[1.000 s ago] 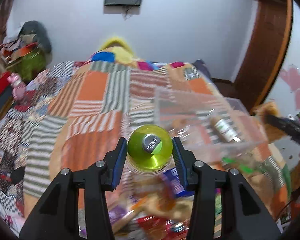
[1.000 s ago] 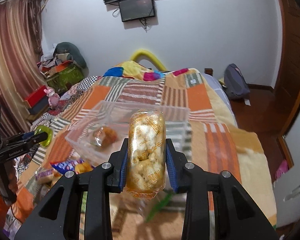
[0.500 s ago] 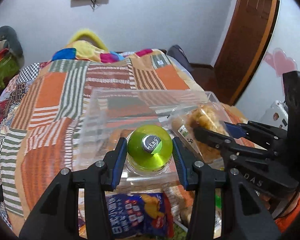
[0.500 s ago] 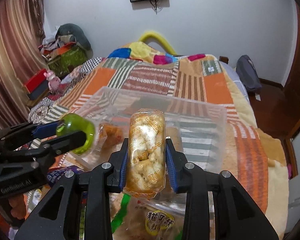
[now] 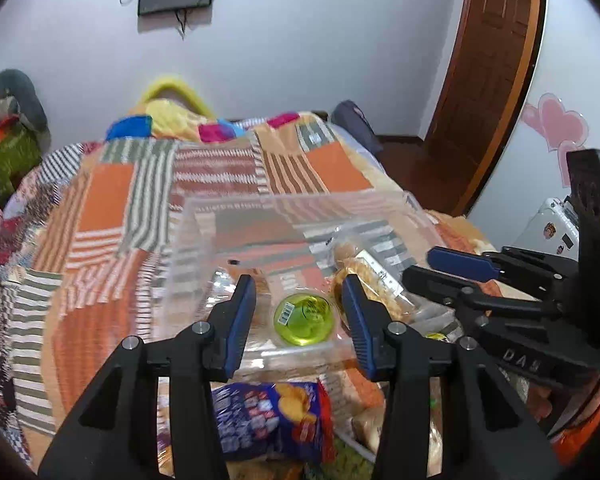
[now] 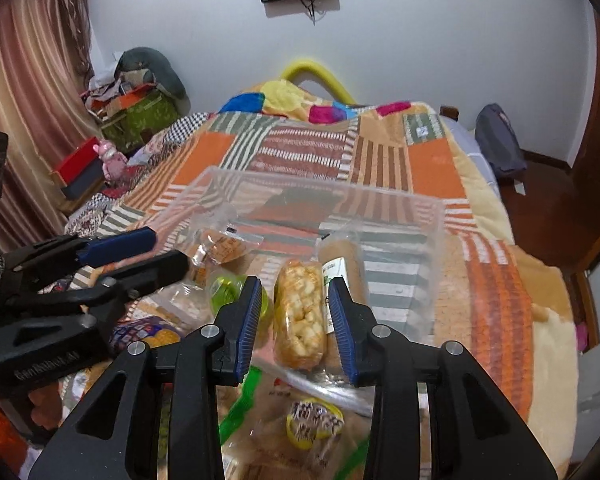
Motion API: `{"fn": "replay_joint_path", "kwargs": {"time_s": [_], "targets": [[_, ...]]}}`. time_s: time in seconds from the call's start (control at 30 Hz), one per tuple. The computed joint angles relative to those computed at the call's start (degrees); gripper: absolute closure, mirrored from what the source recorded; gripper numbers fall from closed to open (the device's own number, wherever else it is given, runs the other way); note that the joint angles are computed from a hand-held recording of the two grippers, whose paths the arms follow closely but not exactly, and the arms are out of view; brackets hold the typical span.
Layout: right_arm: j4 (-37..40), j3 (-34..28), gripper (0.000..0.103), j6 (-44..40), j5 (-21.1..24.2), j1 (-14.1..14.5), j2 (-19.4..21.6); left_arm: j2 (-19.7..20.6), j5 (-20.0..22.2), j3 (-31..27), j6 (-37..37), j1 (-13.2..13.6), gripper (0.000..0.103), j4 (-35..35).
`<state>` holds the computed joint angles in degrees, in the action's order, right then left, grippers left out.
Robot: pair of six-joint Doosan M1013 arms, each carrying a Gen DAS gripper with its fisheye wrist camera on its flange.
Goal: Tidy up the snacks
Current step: 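Carry the rice cake bag and green jar into the clear box and release both, then grasp the square cake with the right gripper while the left grasps the red chip bag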
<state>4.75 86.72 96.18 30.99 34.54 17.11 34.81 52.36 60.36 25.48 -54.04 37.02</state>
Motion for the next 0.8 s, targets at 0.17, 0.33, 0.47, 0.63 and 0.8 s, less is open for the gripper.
{"fn": "replay_joint_path", "kwargs": {"time_s": [0.17,0.33,0.47,0.63,0.8], "targets": [[-0.13,2.46,0.067,0.2,-1.61,0.39,-2.73,-3.36,1.61,3.87,-3.09,-1.36,0.058,3.04],[-3.94,5.6,0.062,3.27,-2.44,1.51,-5.23,-6.27,4.53,8.7,-6.74,-2.9,0.05,4.35],[-3.81,7.22,0.059,3.64,-1.96,2.05,-6.13,-7.82,5.51,12.35,-9.4,-3.49,0.045,2.72],[-3.34,8.93,0.049,4.77,-1.24,2.74,-6.56,-9.15,5.07,16.64,-13.06,-4.23,0.036,-0.37],[-3.68,9.07,0.043,5.78,0.73,3.65,-5.43,-9.05,6.09,18.36,-14.37,-5.36,0.018,-0.9]]}}
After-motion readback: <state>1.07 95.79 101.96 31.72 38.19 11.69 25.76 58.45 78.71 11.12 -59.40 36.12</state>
